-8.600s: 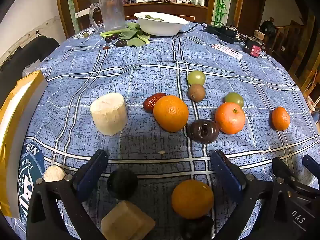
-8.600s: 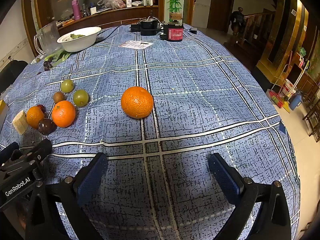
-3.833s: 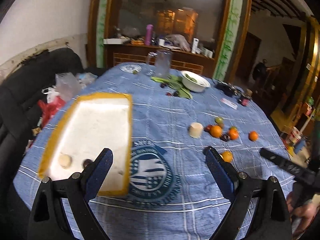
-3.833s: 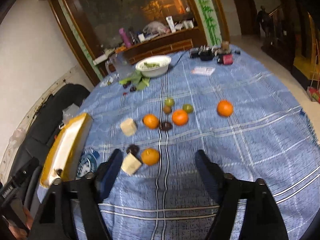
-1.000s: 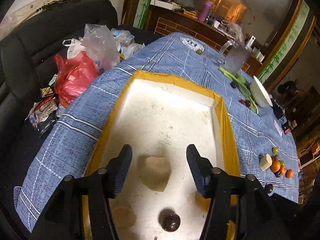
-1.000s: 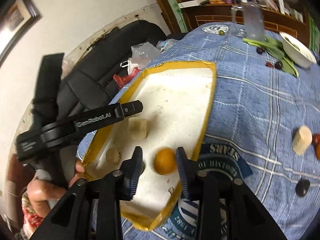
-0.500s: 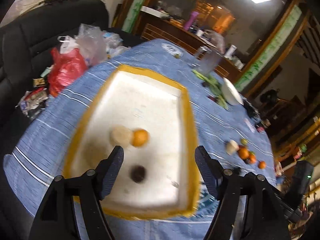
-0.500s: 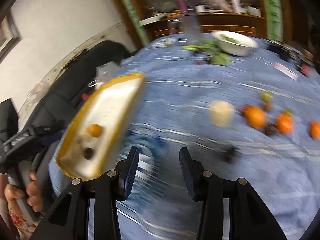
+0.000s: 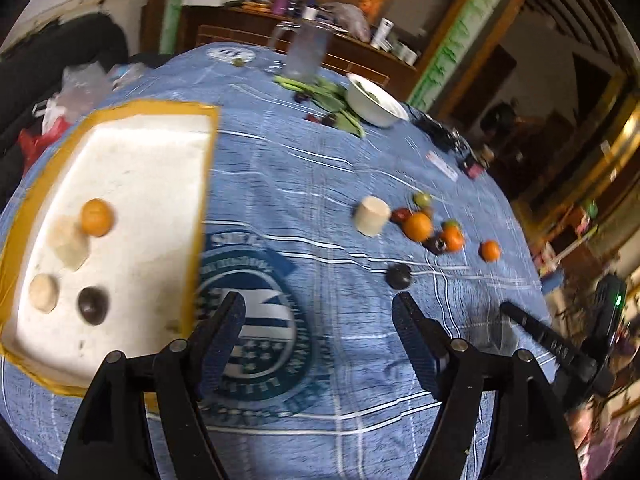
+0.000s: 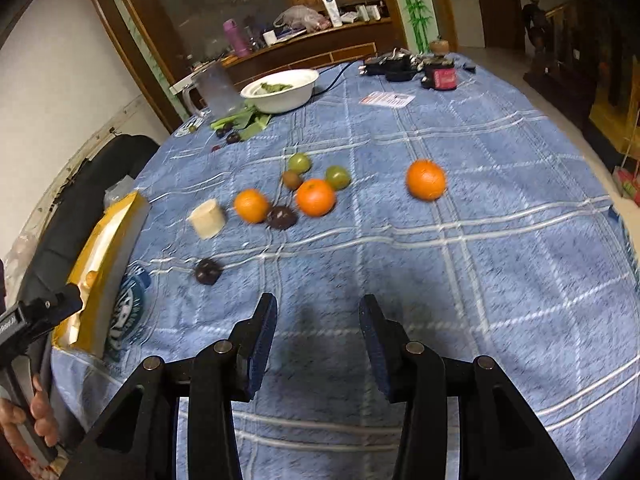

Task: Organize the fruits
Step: 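Move right tool toward another orange while left tool approaches a dark plum, then grasp the orange with right tool while left tool grasps the dark plum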

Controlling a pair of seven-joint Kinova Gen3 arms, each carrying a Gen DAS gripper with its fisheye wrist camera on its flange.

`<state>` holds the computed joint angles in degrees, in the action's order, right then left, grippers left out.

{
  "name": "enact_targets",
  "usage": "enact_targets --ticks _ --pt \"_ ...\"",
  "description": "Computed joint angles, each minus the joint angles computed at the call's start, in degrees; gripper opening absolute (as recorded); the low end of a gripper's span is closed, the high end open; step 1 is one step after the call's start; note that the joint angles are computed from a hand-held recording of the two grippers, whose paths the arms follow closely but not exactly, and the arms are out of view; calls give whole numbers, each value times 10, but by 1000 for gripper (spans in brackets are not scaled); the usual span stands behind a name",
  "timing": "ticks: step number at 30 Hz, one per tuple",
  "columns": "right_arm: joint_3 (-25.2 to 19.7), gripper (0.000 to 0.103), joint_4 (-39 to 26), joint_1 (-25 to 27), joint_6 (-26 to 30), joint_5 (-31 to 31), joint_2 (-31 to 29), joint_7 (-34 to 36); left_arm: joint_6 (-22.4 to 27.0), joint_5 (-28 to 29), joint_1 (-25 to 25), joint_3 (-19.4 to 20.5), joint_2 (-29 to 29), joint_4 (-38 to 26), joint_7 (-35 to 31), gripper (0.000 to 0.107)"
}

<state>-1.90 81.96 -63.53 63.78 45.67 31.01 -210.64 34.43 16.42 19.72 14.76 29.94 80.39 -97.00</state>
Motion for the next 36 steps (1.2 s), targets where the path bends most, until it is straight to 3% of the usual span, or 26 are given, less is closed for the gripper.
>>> enact_targets --ticks 6,11,17,18,21,24,26,36 --pt "11 46 50 23 10 11 -21 -44 1 -38 48 3 33 -32 -25 75" --pt "5 45 59 77 7 -5 -20 -17 21 -49 78 2 81 -84 -29 74" --pt "10 45 89 113 -54 -6 -21 -18 31 -82 118 -21 118 -138 -9 68" --pt "11 45 88 114 -57 -6 -19 -14 37 -90 125 -25 126 -151 -8 62" --pt "12 45 80 119 -65 -9 -11 0 63 -123 157 -45 147 -182 2 30" --pt "16 44 67 113 -53 -11 -1 23 37 -164 190 -79 141 -167 29 21" --pt "19 33 69 110 -61 -6 0 29 33 -164 181 -70 138 -161 34 21" --pt "27 30 70 89 -60 8 -10 10 -43 -124 123 -28 75 -67 32 21"
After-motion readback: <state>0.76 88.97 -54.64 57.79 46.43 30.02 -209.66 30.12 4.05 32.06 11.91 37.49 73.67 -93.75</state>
